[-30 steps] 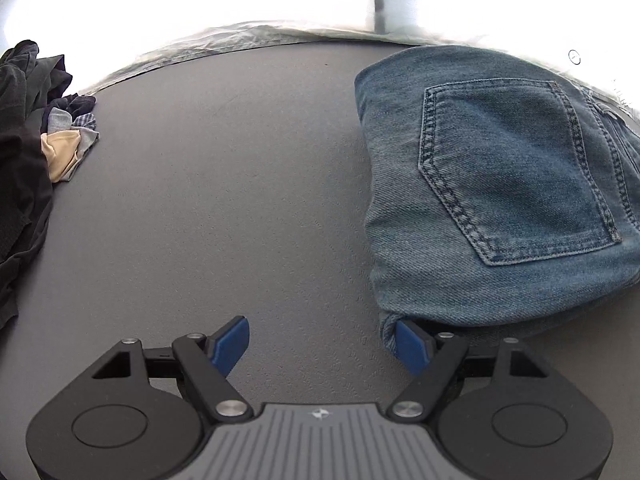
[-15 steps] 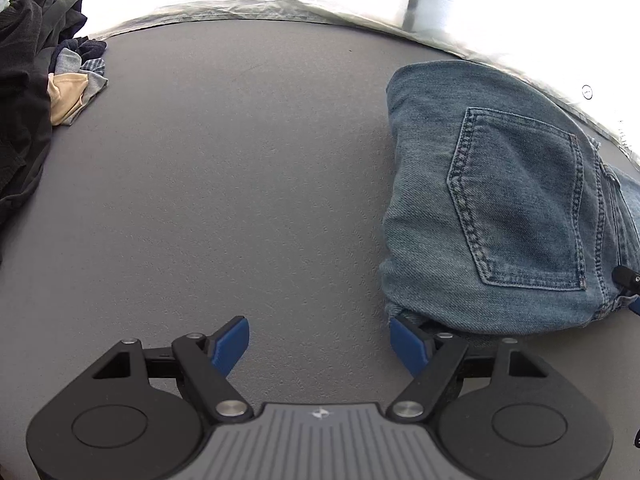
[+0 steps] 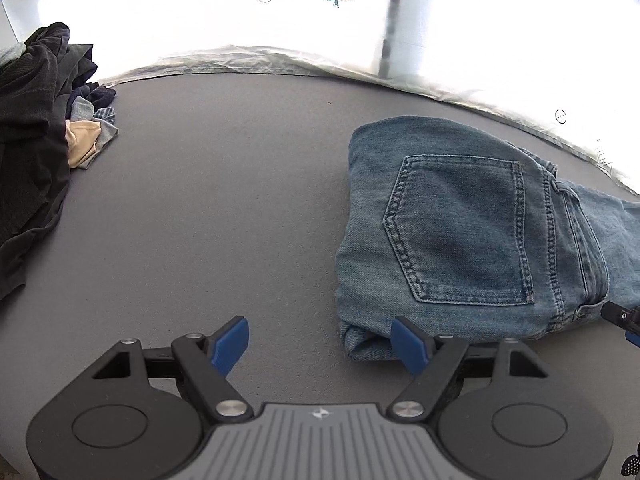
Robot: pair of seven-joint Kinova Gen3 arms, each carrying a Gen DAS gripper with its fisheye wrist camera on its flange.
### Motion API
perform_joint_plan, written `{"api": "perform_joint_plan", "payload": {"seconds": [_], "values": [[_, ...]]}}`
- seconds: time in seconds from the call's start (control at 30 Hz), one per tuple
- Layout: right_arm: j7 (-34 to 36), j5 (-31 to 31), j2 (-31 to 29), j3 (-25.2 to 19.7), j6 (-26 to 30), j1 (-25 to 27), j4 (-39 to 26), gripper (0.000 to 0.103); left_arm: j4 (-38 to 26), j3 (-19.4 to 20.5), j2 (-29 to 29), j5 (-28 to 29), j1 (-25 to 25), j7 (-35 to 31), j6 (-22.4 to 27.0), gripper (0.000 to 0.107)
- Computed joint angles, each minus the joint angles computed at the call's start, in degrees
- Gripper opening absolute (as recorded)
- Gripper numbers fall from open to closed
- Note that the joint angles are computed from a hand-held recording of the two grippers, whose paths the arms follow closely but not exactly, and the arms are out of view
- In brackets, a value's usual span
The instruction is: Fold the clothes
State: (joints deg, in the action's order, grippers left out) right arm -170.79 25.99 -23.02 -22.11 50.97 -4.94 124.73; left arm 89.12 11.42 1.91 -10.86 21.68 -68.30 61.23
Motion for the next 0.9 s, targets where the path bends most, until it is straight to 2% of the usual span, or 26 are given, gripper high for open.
{"api": "perform_joint_plan", "payload": {"seconds": [0.07, 0.13, 0.2, 0.27, 0.37, 0.57, 0.67, 0.8, 0.9], "values": [[0.4, -2.13, -3.15, 2.18, -0.98, -0.19, 2.31, 0.076, -1.04, 1.13, 1.3, -1.32, 1.41, 0.27, -0.12, 0.079], [2.2, -4.78, -6.07, 4.86, -0.98, 0.42, 4.43, 0.08, -2.65, 2.05, 3.17, -3.47, 3.64, 1.23, 0.08, 0.08], [4.83, -6.57, -7.54, 7.3, 0.1, 1.48, 5.66, 0.082, -5.85, 2.49, 6.14, -7.01, 6.8, 3.55, 1.85, 0.08], [7.53, -6.76, -8.85, 10.08, 0.67, 3.39, 6.76, 0.082, -9.57, 2.2, 9.34, -9.45, 10.02, 5.37, 3.35, 0.08], [11.19, -5.59, -10.09, 14.95, -1.56, 6.78, 8.18, 0.086, -16.38, 1.0, 14.52, -9.66, 13.43, 5.68, 5.49, 0.08], [16.36, -2.11, -7.26, 24.64, -11.73, 15.01, 10.56, 0.09, -28.02, -2.93, 25.17, -14.52, 21.4, 2.99, 8.49, 0.08], [18.09, -1.84, -5.2, 28.49, -18.65, 18.79, 11.95, 0.089, -35.28, -5.44, 31.26, -16.53, 25.15, 0.36, 12.07, 0.083], [19.88, -2.15, -1.5, 30.47, -26.4, 23.59, 13.07, 0.089, -45.89, -8.97, 38.56, -15.94, 27.94, -0.87, 19.32, 0.085], [20.83, -2.68, 1.66, 29.85, -30.29, 27.17, 13.11, 0.088, -49.14, -10.56, 40.46, -14.57, 28.32, -1.64, 21.59, 0.087]]}}
